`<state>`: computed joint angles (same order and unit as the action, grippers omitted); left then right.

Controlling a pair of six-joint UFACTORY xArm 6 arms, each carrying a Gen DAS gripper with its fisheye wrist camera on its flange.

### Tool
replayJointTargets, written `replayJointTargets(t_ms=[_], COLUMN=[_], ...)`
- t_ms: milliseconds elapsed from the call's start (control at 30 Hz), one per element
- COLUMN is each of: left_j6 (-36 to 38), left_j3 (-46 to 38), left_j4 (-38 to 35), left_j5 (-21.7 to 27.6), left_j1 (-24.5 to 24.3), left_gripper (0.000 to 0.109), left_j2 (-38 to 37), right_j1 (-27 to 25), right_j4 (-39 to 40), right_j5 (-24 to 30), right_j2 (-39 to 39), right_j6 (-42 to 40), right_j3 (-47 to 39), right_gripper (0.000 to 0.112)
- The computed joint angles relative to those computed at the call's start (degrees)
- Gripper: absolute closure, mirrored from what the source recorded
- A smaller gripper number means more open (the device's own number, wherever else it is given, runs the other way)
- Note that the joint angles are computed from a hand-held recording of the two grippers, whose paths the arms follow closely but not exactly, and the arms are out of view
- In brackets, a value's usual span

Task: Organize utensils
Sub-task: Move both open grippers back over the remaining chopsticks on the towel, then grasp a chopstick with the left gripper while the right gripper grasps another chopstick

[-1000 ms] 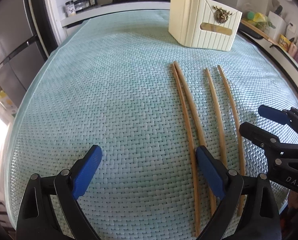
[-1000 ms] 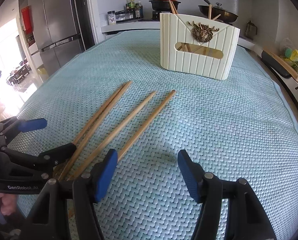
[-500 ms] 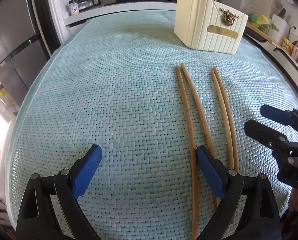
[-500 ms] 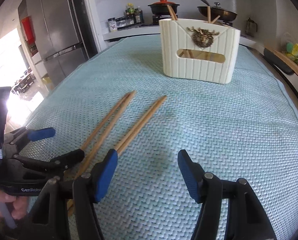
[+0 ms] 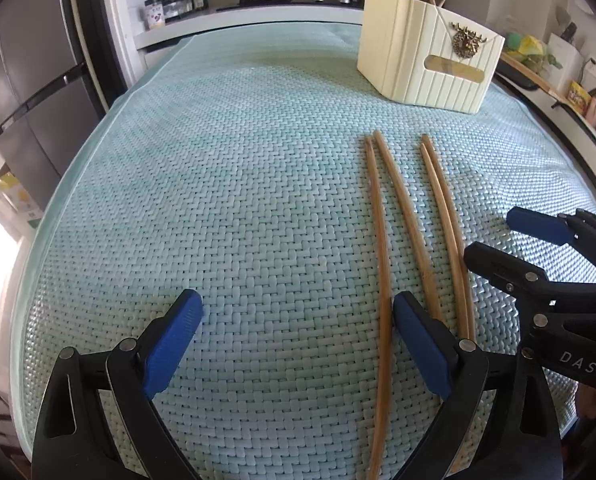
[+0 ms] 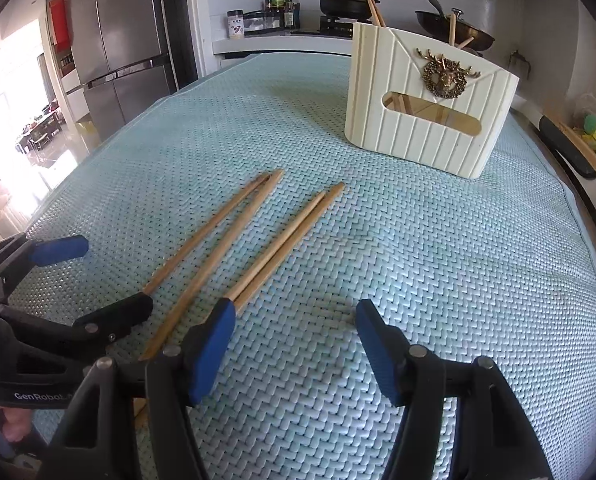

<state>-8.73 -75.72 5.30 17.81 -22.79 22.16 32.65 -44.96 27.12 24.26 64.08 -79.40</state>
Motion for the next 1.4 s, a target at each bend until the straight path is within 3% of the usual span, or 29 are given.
replayJointTargets(t_ms=[233, 567, 633, 800, 933, 967, 1000, 1067, 1133, 1167, 1300, 1400], left_j6=[-1.0, 0.9, 0.4, 0.0, 2.0, 2.0, 3.0, 3.2, 2.9, 2.9, 5.2, 8.5], left_j3=[0.1, 1.2, 1.2, 1.1, 1.1, 1.2, 1.5, 1.9, 2.7, 3.3, 5.3, 6.1], left_j4=[1.2, -0.9, -0.2, 0.7, -1.4, -1.0, -2.0, -2.0, -1.8, -2.2, -8.0, -14.3], left_j5=[-0.1, -0.6, -0.7, -0.8, -1.0, -1.3, -1.8, -1.7, -1.8, -1.7, -1.4, -1.0], left_j1=[-0.1, 1.4, 1.7, 1.3, 0.6, 0.4, 0.1, -0.2, -0.6, -0.7, -1.8, -3.0], left_gripper=[0.012, 0.012, 0.012, 0.012, 0.015, 0.017, 0.027, 0.037, 0.058, 0.062, 0.086, 0.088], left_j2=[0.0, -0.6, -0.6, -0.4, -0.2, -0.3, -0.5, -1.0, -1.8, -2.4, -4.2, -5.0], right_j1=[-0.9, -0.1, 0.5, 0.7, 0.1, -0.2, -0.5, -1.2, -1.4, -1.5, -2.8, -3.9], right_j4=[-1.0, 2.3, 2.7, -0.7, -4.9, -6.3, -7.4, -9.0, -10.5, -10.5, -12.7, -12.1], right_j5=[-3.3, 0.2, 3.4, 4.2, 4.3, 4.1, 4.1, 3.0, 3.6, 4.5, 4.9, 5.8], right_j2=[-0.8, 2.2, 3.8, 4.0, 0.1, -1.3, -2.7, -5.5, -7.8, -8.9, -14.0, -17.3], right_j6=[3.5, -4.9, -7.4, -5.6, -0.1, 2.1, 3.6, 6.3, 8.2, 8.3, 12.2, 14.2], right_j3=[1.3, -3.2, -5.4, -5.9, -0.3, 1.6, 3.5, 7.5, 10.4, 11.8, 18.3, 22.1], right_gripper=[0.048, 0.047, 0.047, 0.047, 0.049, 0.052, 0.062, 0.067, 0.090, 0.098, 0.099, 0.099])
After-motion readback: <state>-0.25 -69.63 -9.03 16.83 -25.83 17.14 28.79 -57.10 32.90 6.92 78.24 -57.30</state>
